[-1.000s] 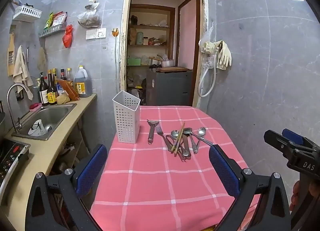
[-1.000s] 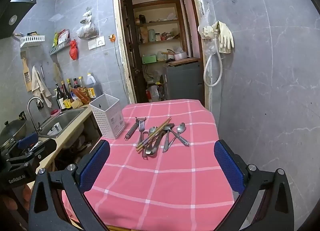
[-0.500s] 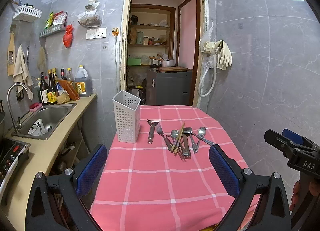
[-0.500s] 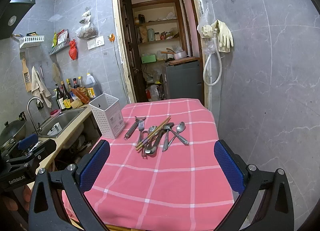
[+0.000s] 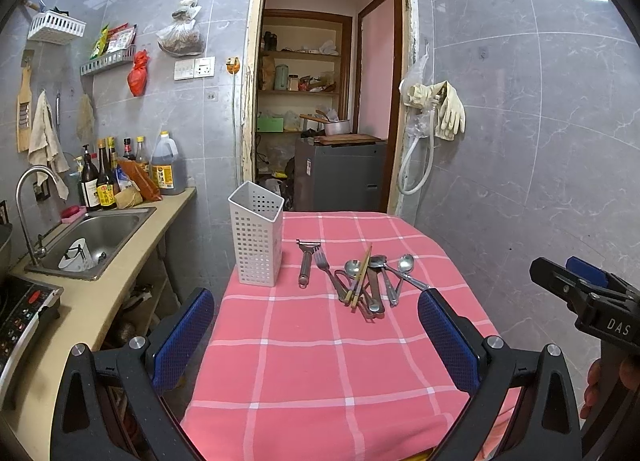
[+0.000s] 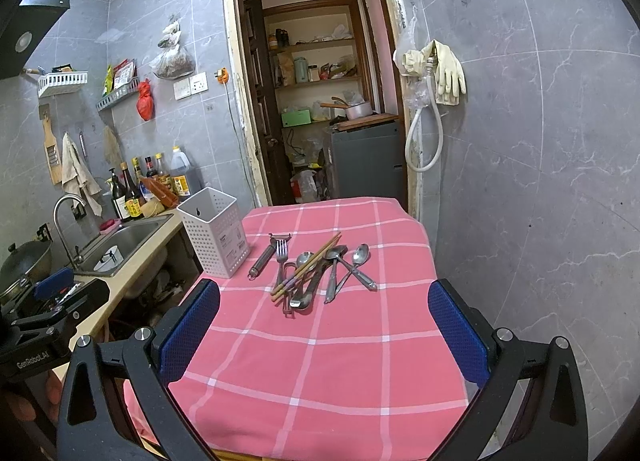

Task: Organize utensils

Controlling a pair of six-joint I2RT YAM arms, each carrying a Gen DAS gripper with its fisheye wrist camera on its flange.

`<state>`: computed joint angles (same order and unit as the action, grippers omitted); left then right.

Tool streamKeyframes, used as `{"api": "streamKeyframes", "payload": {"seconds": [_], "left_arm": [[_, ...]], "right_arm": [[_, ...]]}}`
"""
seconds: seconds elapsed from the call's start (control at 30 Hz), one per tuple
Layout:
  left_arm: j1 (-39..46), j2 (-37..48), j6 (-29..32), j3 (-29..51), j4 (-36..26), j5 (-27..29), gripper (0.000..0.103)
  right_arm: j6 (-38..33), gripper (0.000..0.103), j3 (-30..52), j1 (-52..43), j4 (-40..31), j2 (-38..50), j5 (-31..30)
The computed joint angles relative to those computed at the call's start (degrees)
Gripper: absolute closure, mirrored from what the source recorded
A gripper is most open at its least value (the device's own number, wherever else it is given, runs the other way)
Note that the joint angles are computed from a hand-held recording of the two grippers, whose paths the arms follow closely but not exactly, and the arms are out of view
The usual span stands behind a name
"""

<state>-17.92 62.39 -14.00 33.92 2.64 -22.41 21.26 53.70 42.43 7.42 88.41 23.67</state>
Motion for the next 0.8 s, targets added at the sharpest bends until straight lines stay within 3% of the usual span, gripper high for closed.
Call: {"api": "streamKeyframes", "payload": {"seconds": [0.8], "left_arm": [[0.5,-1.2,-0.2,-0.2,-1.2,0.3,0.0]], "right_arm": [[0.0,0.001,-0.7,-0.6,0.5,0.1,-1.0]]}}
